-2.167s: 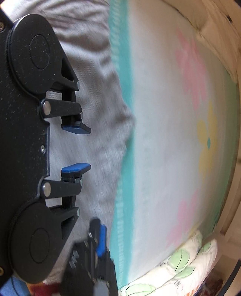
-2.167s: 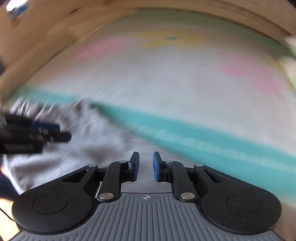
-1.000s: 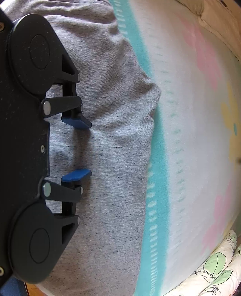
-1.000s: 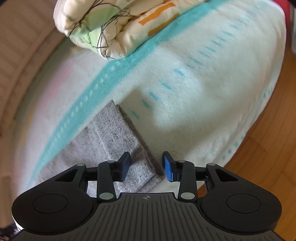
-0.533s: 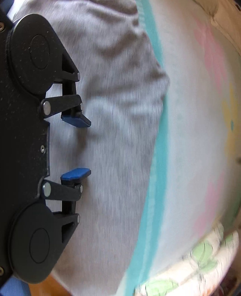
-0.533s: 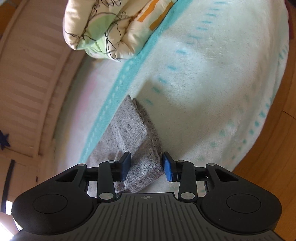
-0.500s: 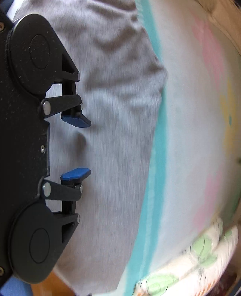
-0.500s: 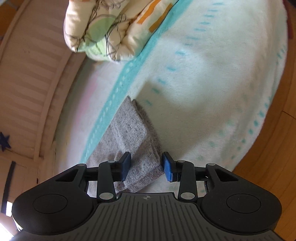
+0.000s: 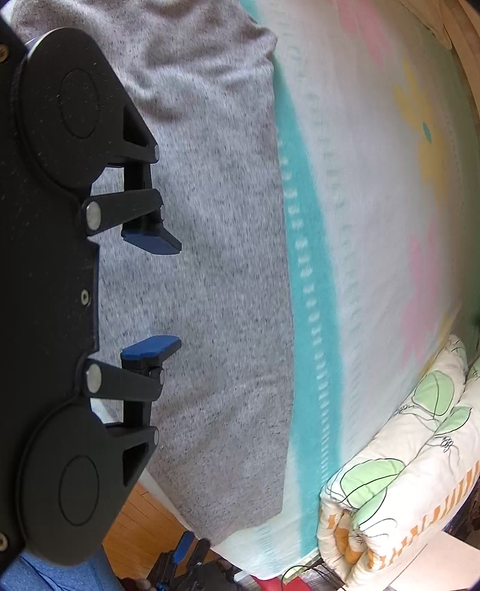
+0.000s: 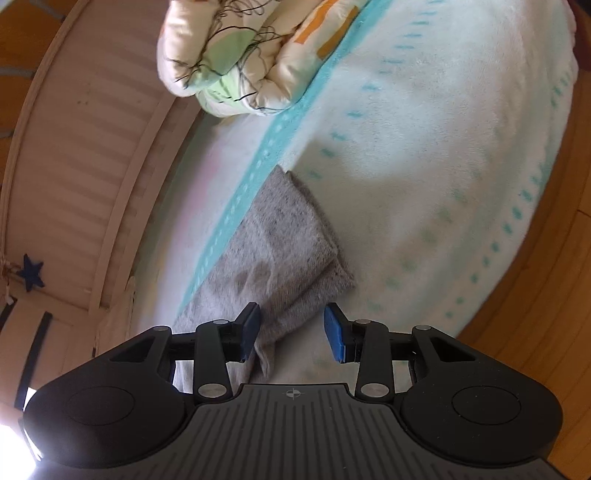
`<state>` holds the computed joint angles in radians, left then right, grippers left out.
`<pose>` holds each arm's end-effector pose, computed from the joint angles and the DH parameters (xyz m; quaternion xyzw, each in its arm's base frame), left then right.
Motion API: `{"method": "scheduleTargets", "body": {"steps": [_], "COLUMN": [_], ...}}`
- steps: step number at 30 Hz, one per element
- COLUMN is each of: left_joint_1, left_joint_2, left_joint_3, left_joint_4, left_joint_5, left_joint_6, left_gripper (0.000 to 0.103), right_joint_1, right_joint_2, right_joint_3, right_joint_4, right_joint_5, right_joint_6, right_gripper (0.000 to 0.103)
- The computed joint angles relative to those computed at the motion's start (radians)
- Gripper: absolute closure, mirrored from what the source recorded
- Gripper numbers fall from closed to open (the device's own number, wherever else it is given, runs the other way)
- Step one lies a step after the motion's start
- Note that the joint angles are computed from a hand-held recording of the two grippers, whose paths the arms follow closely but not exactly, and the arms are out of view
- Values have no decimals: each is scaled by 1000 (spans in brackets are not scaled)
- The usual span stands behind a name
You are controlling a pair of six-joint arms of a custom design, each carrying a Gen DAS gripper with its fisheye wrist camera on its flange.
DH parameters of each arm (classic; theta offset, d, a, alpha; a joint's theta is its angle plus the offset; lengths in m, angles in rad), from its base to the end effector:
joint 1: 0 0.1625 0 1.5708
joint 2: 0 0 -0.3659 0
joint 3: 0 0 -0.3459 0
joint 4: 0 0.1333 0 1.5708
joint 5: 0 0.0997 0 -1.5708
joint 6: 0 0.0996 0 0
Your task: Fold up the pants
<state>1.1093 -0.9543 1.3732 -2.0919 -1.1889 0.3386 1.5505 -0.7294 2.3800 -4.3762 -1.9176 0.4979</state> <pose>-0.1307 -0.6455 0.2386 0.3730 0.9069 -0.0617 0.1861 0.0919 -0.3731 0.1149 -0.3025 -0.7736 0.5566 0.0133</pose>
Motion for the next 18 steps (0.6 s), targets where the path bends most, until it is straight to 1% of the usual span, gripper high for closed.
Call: {"method": "scheduleTargets", "body": {"steps": [2,5,7,13,14,15,16,18], "left_joint_1": [-6,-12,-15,-26,-29,-32,-35,-43], "left_joint_2": [3,4,7,20,25,30,37,54], "left_joint_3": [7,12,18,24,24,23,22,18], "left_joint_4": [0,6,3,10,13,17,19,22], "left_joint_5": [1,0,-2,-15,-20,-25,-30,-39], "left_joint_6": [-6,-16,-16,-33,-40,-46,-52,-56], "left_gripper": [49,49,49,49,49,49,49,49], "right_joint_1": [-11,0,2,-11,-10,2,28,84], "right_joint_2": [-7,-23,-29,-39,-44,-53,-73,-98], "right_joint_3": [-13,-38,-44,-47,-52,-66,-86,-135], "right_joint_4": [1,21,26,58,71,106,178,305], "right_joint_5": [1,-64,-91,-73,-67,-89,-140,-245], "right_joint_6": [0,-10,-6,-30,-44,-65,-88,-147], "right_gripper": [66,66,66,66,72,85,92,92]}}
